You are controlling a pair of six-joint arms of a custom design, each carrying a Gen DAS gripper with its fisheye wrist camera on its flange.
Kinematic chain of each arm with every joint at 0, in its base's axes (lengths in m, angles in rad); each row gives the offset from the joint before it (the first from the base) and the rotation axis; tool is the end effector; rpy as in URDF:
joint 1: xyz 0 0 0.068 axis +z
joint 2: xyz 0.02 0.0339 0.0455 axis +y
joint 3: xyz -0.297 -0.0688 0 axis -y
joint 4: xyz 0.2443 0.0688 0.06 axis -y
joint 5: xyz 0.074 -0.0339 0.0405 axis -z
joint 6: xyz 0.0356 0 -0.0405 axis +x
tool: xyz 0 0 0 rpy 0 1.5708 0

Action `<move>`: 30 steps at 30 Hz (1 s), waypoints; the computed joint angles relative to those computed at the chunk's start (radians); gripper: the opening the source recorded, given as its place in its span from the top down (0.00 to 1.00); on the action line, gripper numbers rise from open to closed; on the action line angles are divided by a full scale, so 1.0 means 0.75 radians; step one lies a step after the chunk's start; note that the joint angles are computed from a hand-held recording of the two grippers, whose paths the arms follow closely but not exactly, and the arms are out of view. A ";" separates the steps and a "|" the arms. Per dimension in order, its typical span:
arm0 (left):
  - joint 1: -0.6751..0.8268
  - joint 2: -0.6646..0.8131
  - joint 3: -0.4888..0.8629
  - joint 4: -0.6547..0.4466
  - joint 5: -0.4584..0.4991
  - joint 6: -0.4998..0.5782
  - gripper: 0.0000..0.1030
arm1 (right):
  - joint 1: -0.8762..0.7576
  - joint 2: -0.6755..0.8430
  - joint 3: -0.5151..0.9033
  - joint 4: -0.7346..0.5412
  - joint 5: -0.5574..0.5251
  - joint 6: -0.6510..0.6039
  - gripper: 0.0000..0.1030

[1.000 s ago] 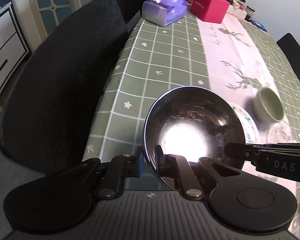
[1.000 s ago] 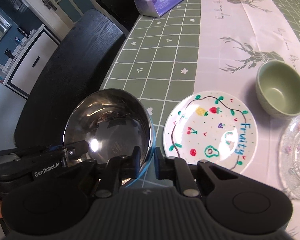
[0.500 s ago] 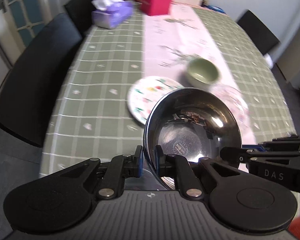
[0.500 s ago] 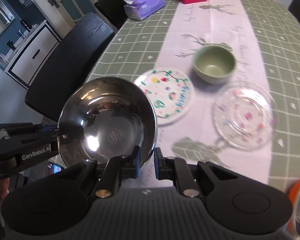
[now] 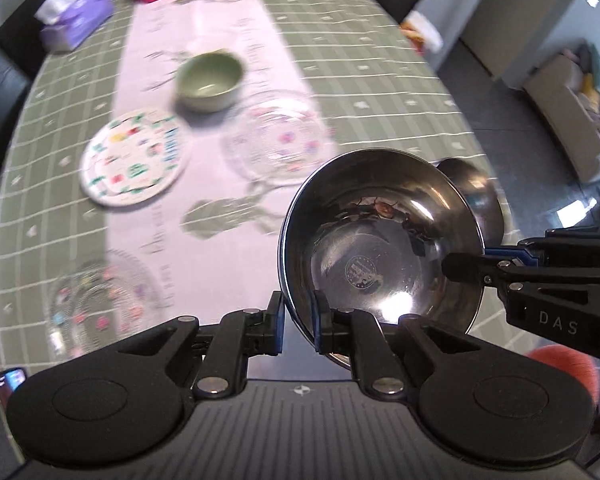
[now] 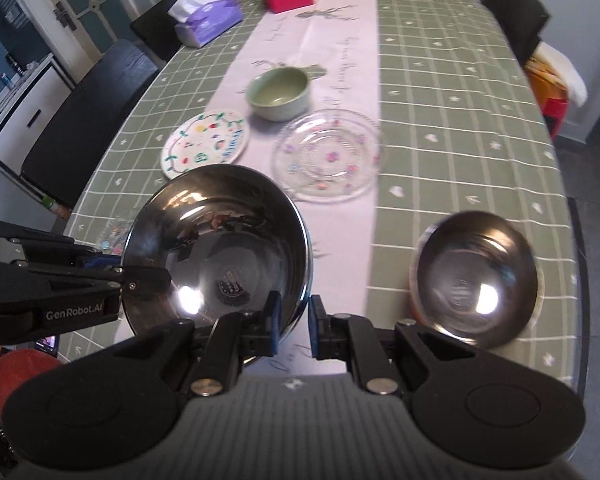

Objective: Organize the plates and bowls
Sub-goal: 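Carry the blue bowl over the orange bowl and lower it inside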

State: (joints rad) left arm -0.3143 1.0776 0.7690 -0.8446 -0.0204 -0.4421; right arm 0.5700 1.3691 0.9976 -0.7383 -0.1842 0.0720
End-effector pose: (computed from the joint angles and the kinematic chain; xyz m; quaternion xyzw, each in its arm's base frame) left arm 0.1665 -0.0534 0.2579 -0.0646 0.9761 -0.0673 0.1963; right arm 0.2140 0.1449 0.2741 -0.2593 0.9344 0.1567 0.1876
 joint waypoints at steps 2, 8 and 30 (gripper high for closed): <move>-0.097 0.055 0.058 0.025 -0.022 -0.056 0.86 | -0.092 -0.053 -0.011 -0.032 -0.014 -0.058 0.89; -0.270 0.229 0.206 0.150 -0.040 -0.154 0.86 | -0.398 -0.136 0.032 -0.114 -0.068 -0.241 0.89; -0.236 0.805 0.364 0.379 0.110 -0.223 0.86 | -0.687 0.248 0.030 0.121 -0.108 -0.362 0.92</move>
State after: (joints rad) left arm -0.4911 1.6815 1.0421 -0.5603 0.0622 -0.6092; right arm 0.0544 1.5549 1.0199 -0.6473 -0.2654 -0.1993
